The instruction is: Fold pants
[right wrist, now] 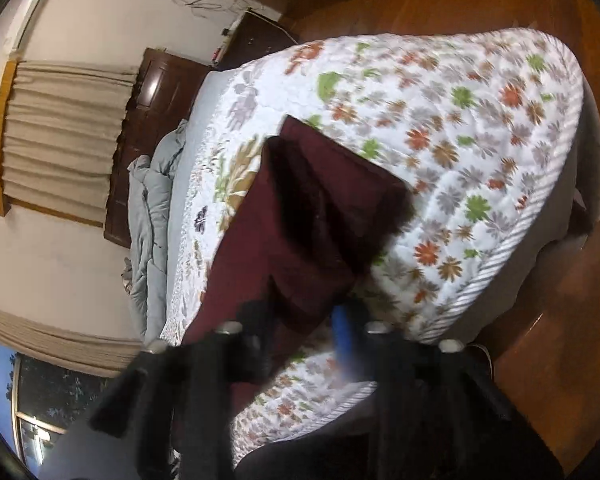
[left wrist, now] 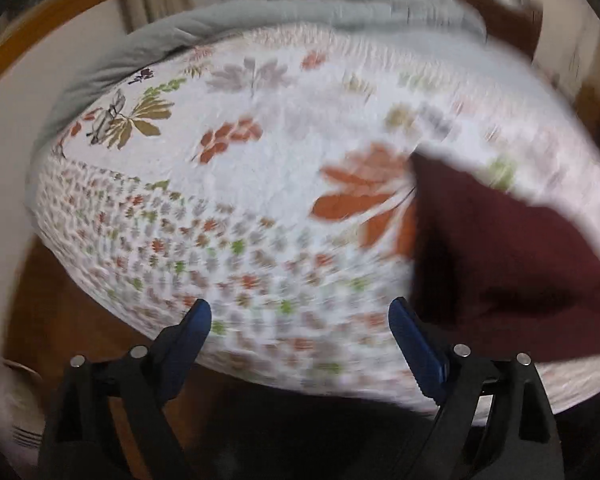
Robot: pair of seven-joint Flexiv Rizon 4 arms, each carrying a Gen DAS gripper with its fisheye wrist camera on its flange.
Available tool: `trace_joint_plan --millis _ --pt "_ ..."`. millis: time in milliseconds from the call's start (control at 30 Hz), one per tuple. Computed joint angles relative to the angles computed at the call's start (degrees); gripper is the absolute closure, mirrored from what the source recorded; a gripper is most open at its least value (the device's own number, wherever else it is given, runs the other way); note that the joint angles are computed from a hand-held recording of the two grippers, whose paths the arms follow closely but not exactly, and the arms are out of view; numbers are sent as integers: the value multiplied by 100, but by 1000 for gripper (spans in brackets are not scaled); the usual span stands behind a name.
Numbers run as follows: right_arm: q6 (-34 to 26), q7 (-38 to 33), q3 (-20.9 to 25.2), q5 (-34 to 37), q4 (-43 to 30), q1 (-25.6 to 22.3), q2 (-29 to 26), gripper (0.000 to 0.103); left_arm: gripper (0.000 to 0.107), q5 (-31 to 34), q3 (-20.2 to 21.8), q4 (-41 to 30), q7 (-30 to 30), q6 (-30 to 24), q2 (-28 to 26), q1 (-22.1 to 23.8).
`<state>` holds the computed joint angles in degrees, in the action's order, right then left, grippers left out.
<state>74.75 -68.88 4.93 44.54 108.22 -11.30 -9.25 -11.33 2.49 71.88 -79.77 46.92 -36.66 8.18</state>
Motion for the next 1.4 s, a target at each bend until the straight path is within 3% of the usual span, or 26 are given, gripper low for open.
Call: trace_joint_plan --millis 133,167,267,367,467,567,600,633,667,700,733,833,1000,1067,1200,1333,1400 --pt "-68 438 -152 -672 -101 113 20 86 8 -1611 -990 465 631 -109 250 425" --pt "-101 427 -150 -689 -163 88 3 86 8 -1804 -1060 407 647 -298 192 418" --pt "-199 488 -190 -909 -318 53 -38 87 8 -1676 -792 -150 74 -939 -205 99" --pt "-250 411 -173 -962 -500 -13 -76 89 8 -2000 -887 -391 -358 -1158 -506 127" --pt "-420 419 -205 -1165 -656 -45 -131 90 8 -1668 -691 -901 -702 -1381 -830 -35" --pt "-594 412 -218 -1202 -844 -121 -210 90 10 -1828 -846 -1063 -905 -1410 -976 32" --pt "-671 393 -218 -1223 -913 -143 -236 90 14 -1879 -892 -1091 -928 -1396 -995 45" --pt "-737 371 -212 -1244 -945 -160 -246 90 26 -1850 -880 -1085 -963 -1376 -986 21" --pt "-835 376 -227 -1311 -1009 -166 -276 90 40 -1791 -855 -1160 -1005 -1420 -1016 -5" --pt "-866 350 -223 -1328 -1030 -180 -285 90 62 -1884 -931 -1248 -1052 -1527 -1106 38" --pt "-871 355 -221 -1361 -1005 -178 -268 90 71 -1944 -969 -1282 -1120 -1544 -1158 45" --pt "-822 319 -210 -1314 -975 -205 -209 90 80 -2156 -1063 -1123 -1194 -1312 -1174 110" --pt "-750 386 -280 -1275 -781 -243 -134 90 82 -2941 -1399 -285 -877 -573 -659 308" --pt "-813 498 -317 -1326 -697 -246 -197 90 82 -3201 -1432 -41 -828 -529 -509 372" --pt "-859 635 -297 -1385 -489 -265 -366 90 82 -2926 -1163 -62 -1000 -821 -688 296" --pt "-703 489 -188 -1054 -322 -381 -304 90 80 -3099 -1214 279 -982 -621 -605 318" --pt "-736 343 -154 -978 -333 -400 -265 84 74 -3020 -1194 252 -862 -573 -583 286"
